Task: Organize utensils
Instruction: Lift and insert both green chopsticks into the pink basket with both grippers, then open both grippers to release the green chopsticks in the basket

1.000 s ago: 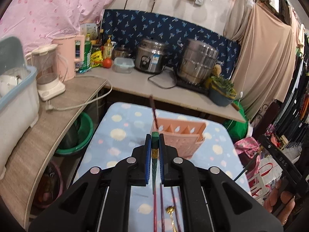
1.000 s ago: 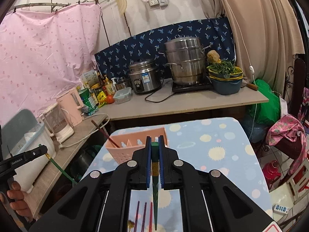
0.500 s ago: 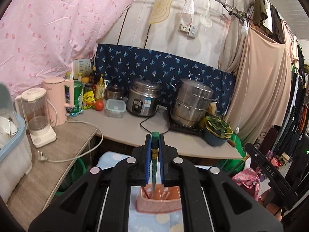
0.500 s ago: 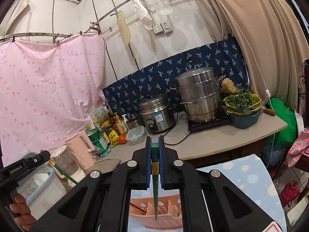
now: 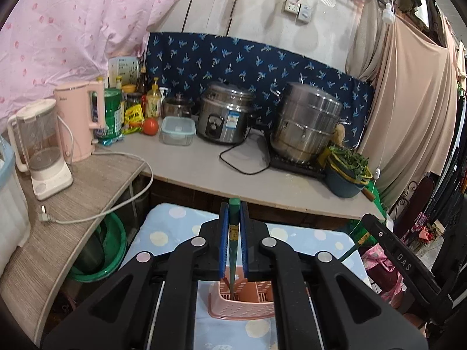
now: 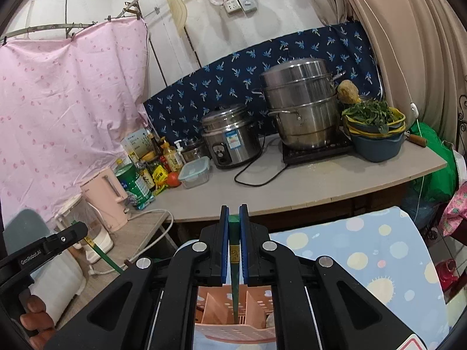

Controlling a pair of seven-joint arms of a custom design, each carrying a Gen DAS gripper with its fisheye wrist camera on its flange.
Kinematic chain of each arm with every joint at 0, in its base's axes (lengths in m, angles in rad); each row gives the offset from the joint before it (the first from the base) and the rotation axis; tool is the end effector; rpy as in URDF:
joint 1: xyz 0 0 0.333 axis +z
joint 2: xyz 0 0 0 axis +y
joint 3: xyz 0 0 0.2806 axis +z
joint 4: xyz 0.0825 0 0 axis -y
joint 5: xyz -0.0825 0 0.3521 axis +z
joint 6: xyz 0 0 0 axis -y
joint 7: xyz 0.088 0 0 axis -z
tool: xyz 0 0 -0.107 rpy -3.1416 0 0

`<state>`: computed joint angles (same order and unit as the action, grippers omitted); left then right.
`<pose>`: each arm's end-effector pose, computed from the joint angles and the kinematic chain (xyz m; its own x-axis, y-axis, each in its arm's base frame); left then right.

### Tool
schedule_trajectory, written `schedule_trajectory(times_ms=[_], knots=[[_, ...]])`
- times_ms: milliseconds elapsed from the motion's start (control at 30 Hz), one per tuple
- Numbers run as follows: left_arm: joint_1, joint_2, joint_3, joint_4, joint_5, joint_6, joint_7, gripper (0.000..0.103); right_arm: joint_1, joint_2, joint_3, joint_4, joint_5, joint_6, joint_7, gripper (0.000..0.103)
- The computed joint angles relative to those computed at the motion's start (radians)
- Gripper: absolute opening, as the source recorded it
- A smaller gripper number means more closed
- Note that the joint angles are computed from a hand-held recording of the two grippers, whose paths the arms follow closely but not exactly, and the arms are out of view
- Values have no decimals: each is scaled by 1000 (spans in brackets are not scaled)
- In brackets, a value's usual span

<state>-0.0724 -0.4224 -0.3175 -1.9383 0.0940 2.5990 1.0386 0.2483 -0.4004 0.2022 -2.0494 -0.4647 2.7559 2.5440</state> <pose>0.4020 -0.2112 0.7399 -0.1005 -0.9648 0.2430 -0.5067 -0.1605 -0.8471 0.3986 0.2373 0.6988 0.0542 -0.9400 -0.3369 -0.4415 0.2801 -0.8524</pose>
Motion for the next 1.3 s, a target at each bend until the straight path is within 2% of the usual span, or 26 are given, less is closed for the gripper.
schedule_trajectory(times_ms=[233,267,300,333,367,400,467,833,1067,1300], knots=[[1,-10,-7,-48,10,5,-2,9,10,4,2,-24,0,-34,-21,8],[5,-11,-12,-50,18,4,-7,14,2,1,9,-26,-12,-35,-12,12],[8,-16,-14,-55,22,2,-13,26,1,-4,10,-29,-17,-37,-10,13],[15,-25,-18,-64,30,7,-26,32,3,-10,8,-33,-16,-36,-10,16],[27,-34,-27,-70,42,9,-46,45,6,-14,3,-36,-12,-36,-14,20],[35,-45,-32,-80,51,16,-62,51,4,-25,6,-43,-16,-38,-10,23],[43,-63,-35,-93,61,20,-74,54,2,-38,10,-47,-21,-44,-11,27],[35,-201,-43,-178,63,-85,-45,57,65,-190,13,-164,51,-116,-69,31],[34,-331,-78,-268,78,-181,-37,57,100,-311,65,-245,71,-231,-72,32],[-15,-455,-70,-367,28,-256,-16,57,165,-410,105,-310,99,-341,-61,32]])
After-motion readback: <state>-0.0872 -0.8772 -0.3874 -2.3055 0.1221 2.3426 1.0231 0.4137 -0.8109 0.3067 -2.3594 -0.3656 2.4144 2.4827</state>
